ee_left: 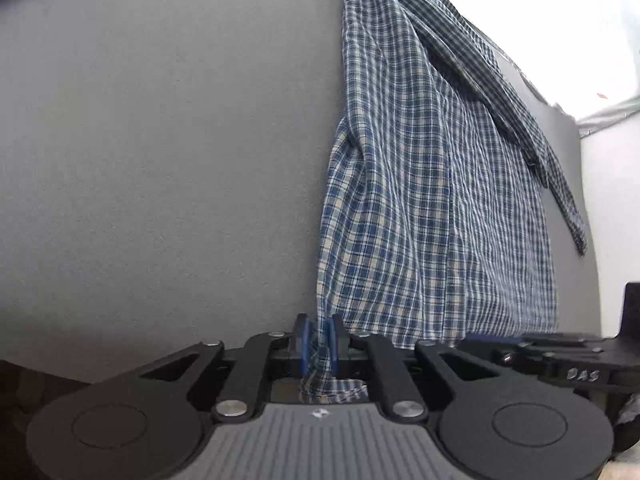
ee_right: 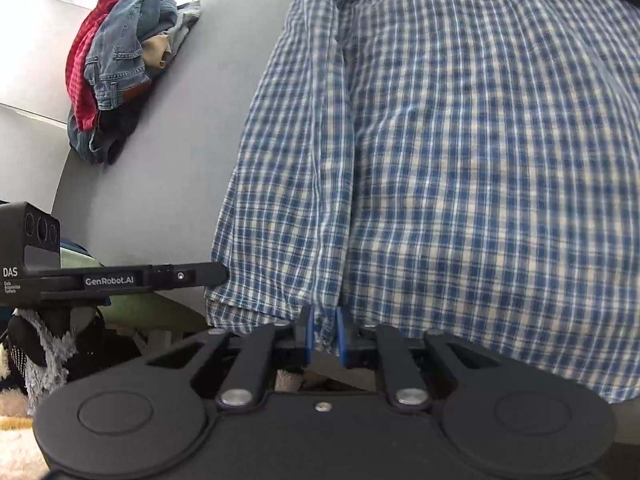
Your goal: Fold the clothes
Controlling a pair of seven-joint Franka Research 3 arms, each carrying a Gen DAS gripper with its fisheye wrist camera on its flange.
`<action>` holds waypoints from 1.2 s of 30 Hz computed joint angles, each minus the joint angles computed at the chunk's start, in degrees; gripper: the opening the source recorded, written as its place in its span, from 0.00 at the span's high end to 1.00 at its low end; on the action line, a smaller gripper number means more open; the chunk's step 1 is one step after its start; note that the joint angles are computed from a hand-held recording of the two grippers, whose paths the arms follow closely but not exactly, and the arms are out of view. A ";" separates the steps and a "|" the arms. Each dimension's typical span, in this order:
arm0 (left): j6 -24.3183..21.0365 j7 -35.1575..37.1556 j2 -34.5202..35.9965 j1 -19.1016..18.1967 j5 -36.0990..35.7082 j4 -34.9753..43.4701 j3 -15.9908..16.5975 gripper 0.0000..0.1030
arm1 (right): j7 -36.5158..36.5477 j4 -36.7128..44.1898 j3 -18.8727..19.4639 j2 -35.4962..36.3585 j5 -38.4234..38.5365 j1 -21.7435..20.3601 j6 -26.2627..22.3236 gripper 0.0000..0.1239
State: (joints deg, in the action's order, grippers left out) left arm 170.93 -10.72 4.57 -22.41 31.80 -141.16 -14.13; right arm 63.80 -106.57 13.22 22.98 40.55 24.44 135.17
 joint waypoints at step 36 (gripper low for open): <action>-7.56 21.98 19.22 6.40 3.82 29.87 7.14 0.71 | 54.30 47.41 -14.59 35.51 -17.19 -0.86 22.35 0.66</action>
State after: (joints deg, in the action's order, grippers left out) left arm 163.37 11.26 23.78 -16.01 35.62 -111.29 -6.99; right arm 118.10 -59.16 -1.37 58.49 23.36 23.58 157.52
